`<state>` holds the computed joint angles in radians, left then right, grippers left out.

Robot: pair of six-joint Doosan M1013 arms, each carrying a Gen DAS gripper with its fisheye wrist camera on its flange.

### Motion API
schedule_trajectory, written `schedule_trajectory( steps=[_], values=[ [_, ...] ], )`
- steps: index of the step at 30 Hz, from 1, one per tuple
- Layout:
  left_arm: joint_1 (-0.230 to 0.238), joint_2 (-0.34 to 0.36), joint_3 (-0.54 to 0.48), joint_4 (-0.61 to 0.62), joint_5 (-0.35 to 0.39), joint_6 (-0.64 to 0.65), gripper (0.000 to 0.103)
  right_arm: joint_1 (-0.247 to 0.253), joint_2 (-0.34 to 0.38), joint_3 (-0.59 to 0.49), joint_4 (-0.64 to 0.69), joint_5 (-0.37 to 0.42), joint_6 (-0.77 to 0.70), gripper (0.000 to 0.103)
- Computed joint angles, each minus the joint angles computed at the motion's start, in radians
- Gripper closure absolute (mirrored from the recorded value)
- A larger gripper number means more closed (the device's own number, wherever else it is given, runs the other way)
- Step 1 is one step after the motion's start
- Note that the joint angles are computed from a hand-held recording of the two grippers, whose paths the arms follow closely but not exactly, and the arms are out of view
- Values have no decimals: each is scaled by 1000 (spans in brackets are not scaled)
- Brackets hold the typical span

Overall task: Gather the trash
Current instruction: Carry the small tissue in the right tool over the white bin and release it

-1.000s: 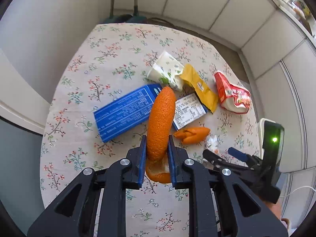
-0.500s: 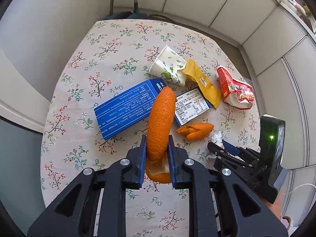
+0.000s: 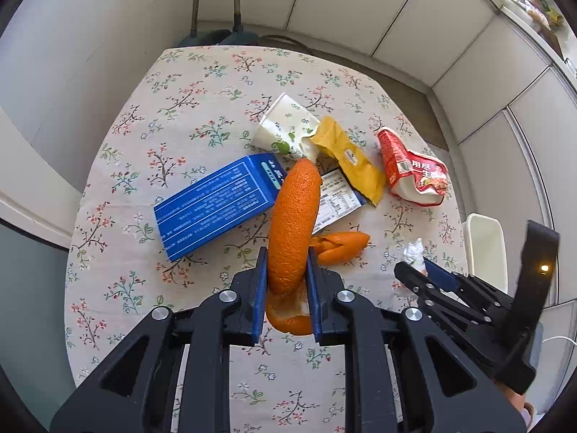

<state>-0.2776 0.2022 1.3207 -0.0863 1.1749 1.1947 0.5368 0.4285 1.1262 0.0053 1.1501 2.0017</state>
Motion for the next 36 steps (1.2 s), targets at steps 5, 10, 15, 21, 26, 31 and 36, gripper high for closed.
schedule_trajectory(
  steps=[5,10,15,21,26,31,36],
  values=[
    [-22,-2,0,10,-32,-15,84,-9,-51,40,-25,-49,11,70],
    [-50,-11,10,29,-102,-42,84,-17,-91,74,-87,-116,56,70],
    [-84,-23,24,46,-191,-49,84,-33,-149,133,-191,-190,130,70],
    [-119,-14,26,59,-223,-61,84,-61,-212,195,-342,-231,250,70],
    [-147,1,20,68,-223,-72,84,-100,-261,250,-447,-239,362,70],
    [-180,13,17,70,-235,-68,84,-132,-287,287,-546,-215,473,68],
    [-219,31,11,82,-246,-61,84,-156,-299,306,-623,-150,554,44]
  ],
)
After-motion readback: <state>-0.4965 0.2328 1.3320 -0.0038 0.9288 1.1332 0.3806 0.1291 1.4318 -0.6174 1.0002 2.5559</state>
